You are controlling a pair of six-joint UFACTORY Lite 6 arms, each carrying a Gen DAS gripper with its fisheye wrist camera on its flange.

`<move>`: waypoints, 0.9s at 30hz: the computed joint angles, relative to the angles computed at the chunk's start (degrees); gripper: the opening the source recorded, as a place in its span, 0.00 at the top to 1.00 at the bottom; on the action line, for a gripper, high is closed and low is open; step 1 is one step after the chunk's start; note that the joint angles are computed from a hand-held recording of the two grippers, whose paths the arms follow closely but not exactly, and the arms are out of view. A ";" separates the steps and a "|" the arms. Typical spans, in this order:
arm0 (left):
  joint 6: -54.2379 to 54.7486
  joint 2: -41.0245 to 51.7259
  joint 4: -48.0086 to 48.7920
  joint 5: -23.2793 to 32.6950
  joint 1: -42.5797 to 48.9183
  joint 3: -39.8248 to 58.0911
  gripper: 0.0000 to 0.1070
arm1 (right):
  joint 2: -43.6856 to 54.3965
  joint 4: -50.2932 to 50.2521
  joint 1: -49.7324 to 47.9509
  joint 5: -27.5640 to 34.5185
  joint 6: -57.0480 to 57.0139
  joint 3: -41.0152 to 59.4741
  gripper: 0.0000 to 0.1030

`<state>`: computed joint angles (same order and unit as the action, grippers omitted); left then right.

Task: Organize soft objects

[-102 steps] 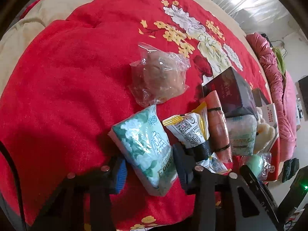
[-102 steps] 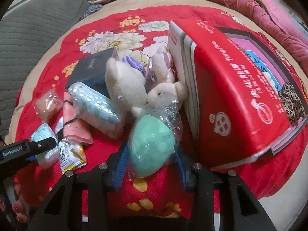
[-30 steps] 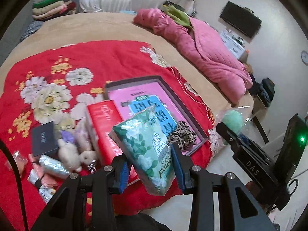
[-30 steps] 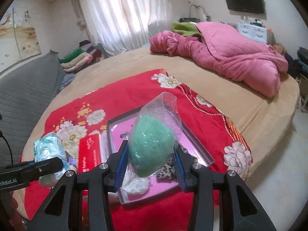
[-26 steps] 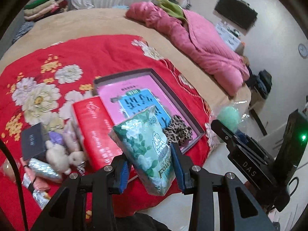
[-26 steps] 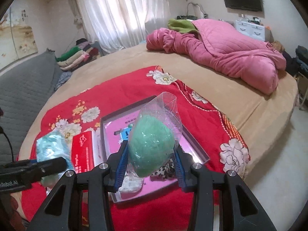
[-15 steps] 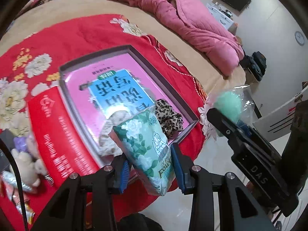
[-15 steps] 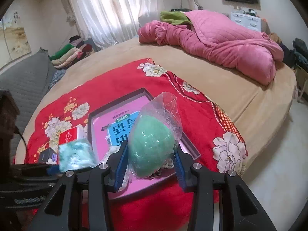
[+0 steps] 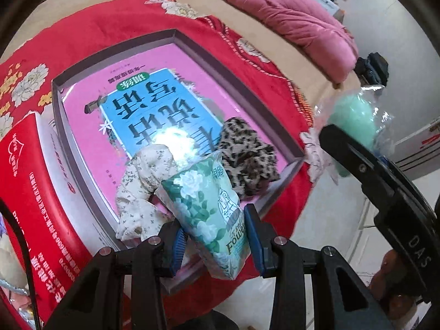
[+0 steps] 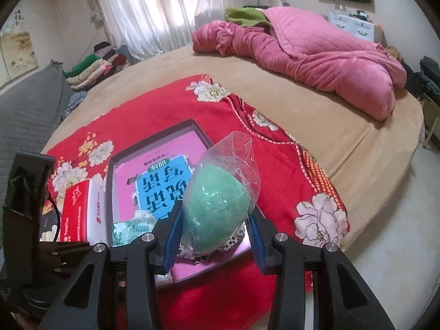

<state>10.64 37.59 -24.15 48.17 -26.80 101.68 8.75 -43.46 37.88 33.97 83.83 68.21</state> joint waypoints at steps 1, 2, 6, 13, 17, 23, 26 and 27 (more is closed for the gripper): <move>-0.21 0.74 0.48 0.14 0.18 0.67 0.63 | 0.64 0.45 -0.24 -0.20 -0.68 0.15 0.56; -0.79 1.66 1.27 0.09 0.25 1.57 0.63 | 1.50 1.28 -0.51 -0.24 -1.66 0.54 0.56; -2.06 4.48 3.42 0.29 0.59 4.91 0.63 | 3.81 2.71 -1.28 -0.96 -3.86 1.37 0.56; -2.67 5.88 3.60 0.39 0.82 6.30 0.63 | 8.94 5.56 -2.70 -0.86 -9.95 4.46 0.56; -2.62 6.10 3.40 0.37 0.46 6.31 0.63 | 10.96 8.15 -4.01 -2.49 -13.70 5.53 0.56; -2.41 6.48 2.80 0.59 0.60 6.83 0.63 | 14.68 13.18 -5.65 -3.79 -18.20 8.09 0.56; -2.13 6.39 2.53 0.54 0.75 6.65 0.63 | 16.35 14.83 -6.19 -4.23 -19.90 9.32 0.56; -2.21 6.27 2.71 0.37 0.69 6.45 0.63 | 16.93 15.61 -6.44 -4.47 -20.70 9.74 0.56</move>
<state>8.43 43.86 -21.44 48.54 -26.11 108.13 25.68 -27.85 31.43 29.51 63.13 77.95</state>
